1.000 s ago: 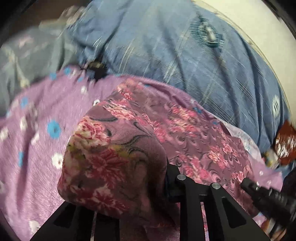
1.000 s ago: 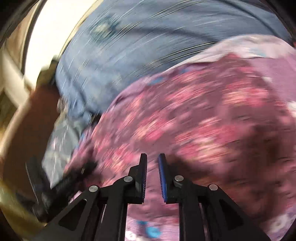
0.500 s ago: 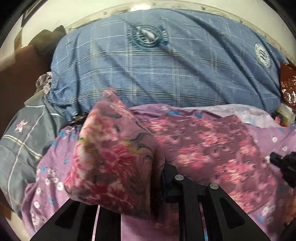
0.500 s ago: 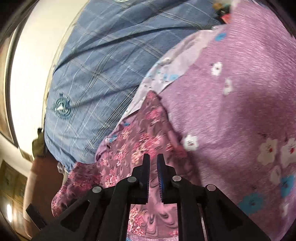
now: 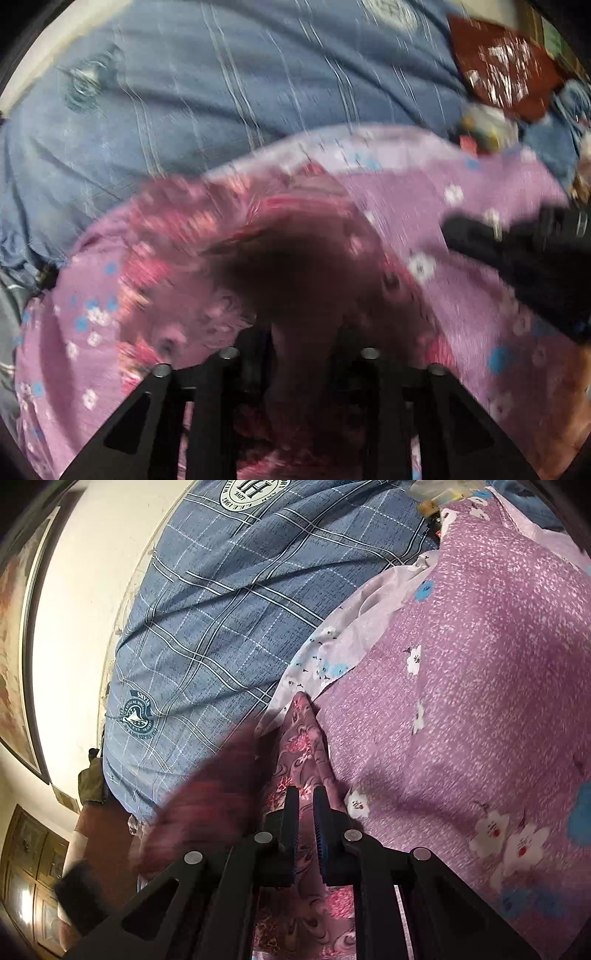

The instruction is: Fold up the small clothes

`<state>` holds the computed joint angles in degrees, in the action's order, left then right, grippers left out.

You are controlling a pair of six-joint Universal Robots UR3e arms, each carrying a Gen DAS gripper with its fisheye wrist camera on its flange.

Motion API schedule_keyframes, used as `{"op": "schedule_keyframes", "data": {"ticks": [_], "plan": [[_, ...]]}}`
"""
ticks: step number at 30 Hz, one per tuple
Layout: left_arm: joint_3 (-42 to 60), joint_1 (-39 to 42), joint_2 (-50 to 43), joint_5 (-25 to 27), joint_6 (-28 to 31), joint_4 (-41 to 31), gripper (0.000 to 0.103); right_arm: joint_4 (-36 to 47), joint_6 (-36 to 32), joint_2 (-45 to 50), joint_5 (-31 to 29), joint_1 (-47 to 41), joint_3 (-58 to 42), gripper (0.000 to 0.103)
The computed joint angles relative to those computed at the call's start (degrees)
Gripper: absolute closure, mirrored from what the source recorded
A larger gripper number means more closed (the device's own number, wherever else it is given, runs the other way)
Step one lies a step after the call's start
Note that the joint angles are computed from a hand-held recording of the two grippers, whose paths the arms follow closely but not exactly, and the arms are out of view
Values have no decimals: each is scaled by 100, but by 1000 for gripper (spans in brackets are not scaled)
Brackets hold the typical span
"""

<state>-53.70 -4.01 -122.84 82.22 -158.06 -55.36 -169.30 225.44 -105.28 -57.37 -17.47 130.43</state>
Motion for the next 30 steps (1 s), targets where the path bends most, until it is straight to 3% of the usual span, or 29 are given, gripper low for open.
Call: {"op": "schedule_keyframes", "data": {"ticks": [1,3,5,8,9,12,14,18,21,22,24,25,30], "plan": [[-297,117,198,-209,107,185,72,-10,-11,12,95,-48,23,90],[-741,611,705,-1145,377,112,63,-107,25,97,299,-95,40,76],[-1304,1200,1330,-2052,751,130,38,-327,63,206,522,-97,35,67],[-2153,1940,2010,-2830,1031,624,30,-587,132,471,696,103,-175,56],[-2275,2136,2090,-2950,1070,689,28,-591,160,543,649,217,-290,48],[-2313,2289,1906,-2364,844,905,28,-631,229,823,381,637,-647,30],[-2073,2393,1597,-2248,577,634,28,-242,167,962,42,926,-955,24],[-1734,2586,1027,-2103,-108,410,29,155,80,1380,-156,1318,-1468,24],[-1590,2627,825,-2383,-173,359,29,462,-56,1611,-1208,1956,-2025,26],[-1507,2614,741,-2485,-168,361,29,612,-124,1660,-1487,2096,-2153,30],[-1141,2577,475,-2789,-40,122,29,1393,-360,1908,-2322,2522,-2756,82],[-977,2567,384,-2928,15,-38,31,1599,-384,1975,-2652,2667,-2913,82],[-1063,2640,451,-3252,165,-4,33,816,-520,1292,-3267,2896,-2285,85]]}}
